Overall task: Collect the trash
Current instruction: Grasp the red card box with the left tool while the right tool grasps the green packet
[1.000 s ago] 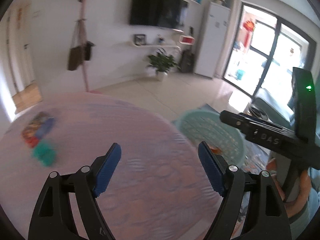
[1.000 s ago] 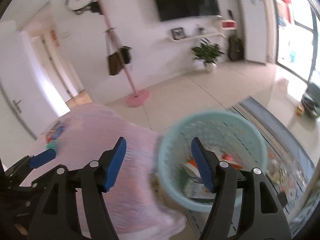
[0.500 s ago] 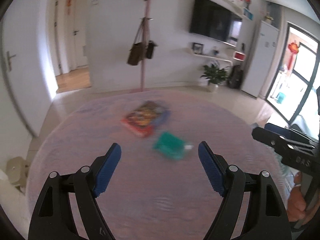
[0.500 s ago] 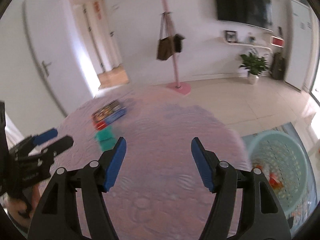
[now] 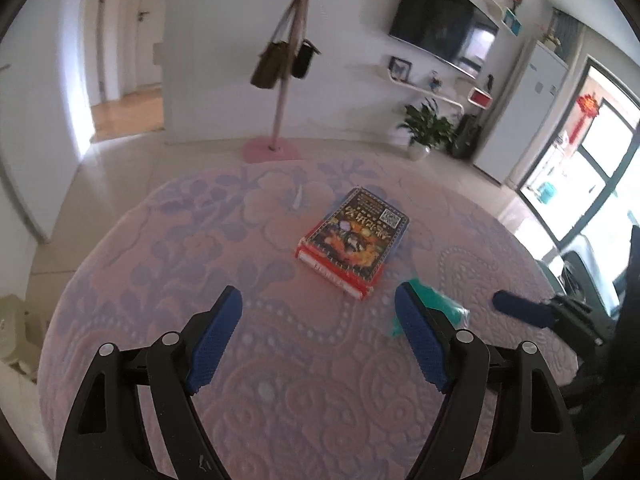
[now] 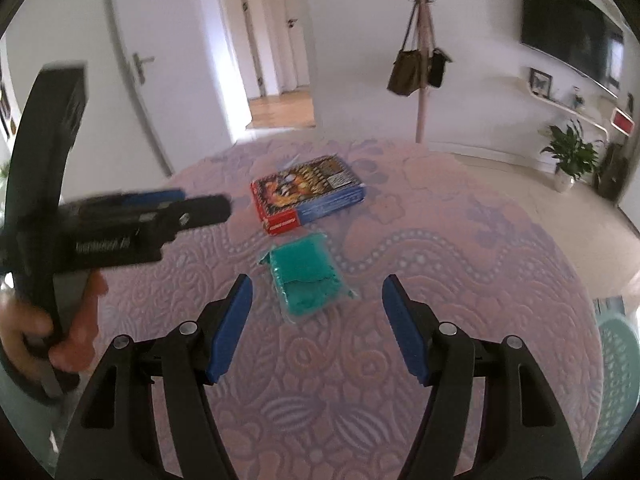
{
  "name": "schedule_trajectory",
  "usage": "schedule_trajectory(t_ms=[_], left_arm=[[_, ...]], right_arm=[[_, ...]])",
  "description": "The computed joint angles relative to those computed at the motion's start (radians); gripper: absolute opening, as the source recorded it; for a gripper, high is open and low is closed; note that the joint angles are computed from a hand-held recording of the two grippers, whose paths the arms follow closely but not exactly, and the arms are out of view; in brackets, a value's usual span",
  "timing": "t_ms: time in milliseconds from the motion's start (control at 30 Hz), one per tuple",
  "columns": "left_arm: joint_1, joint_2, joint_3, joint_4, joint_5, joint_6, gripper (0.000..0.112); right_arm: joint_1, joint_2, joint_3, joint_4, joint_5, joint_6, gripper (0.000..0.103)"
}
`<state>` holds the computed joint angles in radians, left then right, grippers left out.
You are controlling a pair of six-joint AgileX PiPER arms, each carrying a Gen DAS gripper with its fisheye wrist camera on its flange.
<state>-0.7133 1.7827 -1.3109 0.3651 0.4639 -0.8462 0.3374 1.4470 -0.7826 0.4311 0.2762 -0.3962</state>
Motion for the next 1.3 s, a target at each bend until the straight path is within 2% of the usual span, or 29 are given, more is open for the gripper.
schedule_trajectory(t_ms=[167, 267, 367, 433, 600, 833, 933, 1000, 1100, 1167, 1300], left_arm=[[0.055, 0.062, -0.074, -0.206, -0.004, 0.242, 0.078], [0.069, 0.112, -0.137, -0.277, 0.014, 0.351, 0.082], [0.08, 0.161, -0.199, -0.314, 0.034, 0.408, 0.082], [0.085, 0.187, -0.23, -0.344, 0.041, 0.443, 0.082], [0.074, 0.242, -0.301, -0.322, 0.084, 0.466, 0.082], [0.002, 0.296, -0.391, -0.121, 0.179, 0.356, 0.081], [-0.036, 0.338, -0.458, -0.028, 0.259, 0.296, 0.072], [-0.057, 0.344, -0.473, 0.013, 0.274, 0.272, 0.062], [-0.082, 0.36, -0.512, 0.062, 0.316, 0.226, 0.06], [-0.102, 0.349, -0.505, 0.083, 0.302, 0.198, 0.059], [-0.155, 0.328, -0.542, 0.086, 0.289, 0.172, 0.059]], right_arm=[[0.011, 0.076, -0.052, -0.055, 0.008, 0.06, 0.062], [0.003, 0.086, -0.065, 0.002, 0.03, -0.007, 0.056], [0.009, 0.107, -0.087, -0.031, 0.064, 0.023, 0.04], [0.006, 0.101, -0.083, -0.032, 0.066, 0.026, 0.036], [-0.053, 0.054, -0.041, -0.001, 0.08, -0.006, 0.035], [-0.225, -0.046, 0.03, 0.198, 0.146, -0.229, 0.035], [-0.307, -0.091, 0.05, 0.266, 0.185, -0.316, 0.035], [-0.359, -0.123, 0.06, 0.291, 0.203, -0.357, 0.035], [-0.431, -0.173, 0.077, 0.305, 0.225, -0.394, 0.035], [-0.487, -0.214, 0.093, 0.321, 0.249, -0.419, 0.035], [-0.691, -0.272, 0.101, 0.41, 0.365, -0.54, 0.035]])
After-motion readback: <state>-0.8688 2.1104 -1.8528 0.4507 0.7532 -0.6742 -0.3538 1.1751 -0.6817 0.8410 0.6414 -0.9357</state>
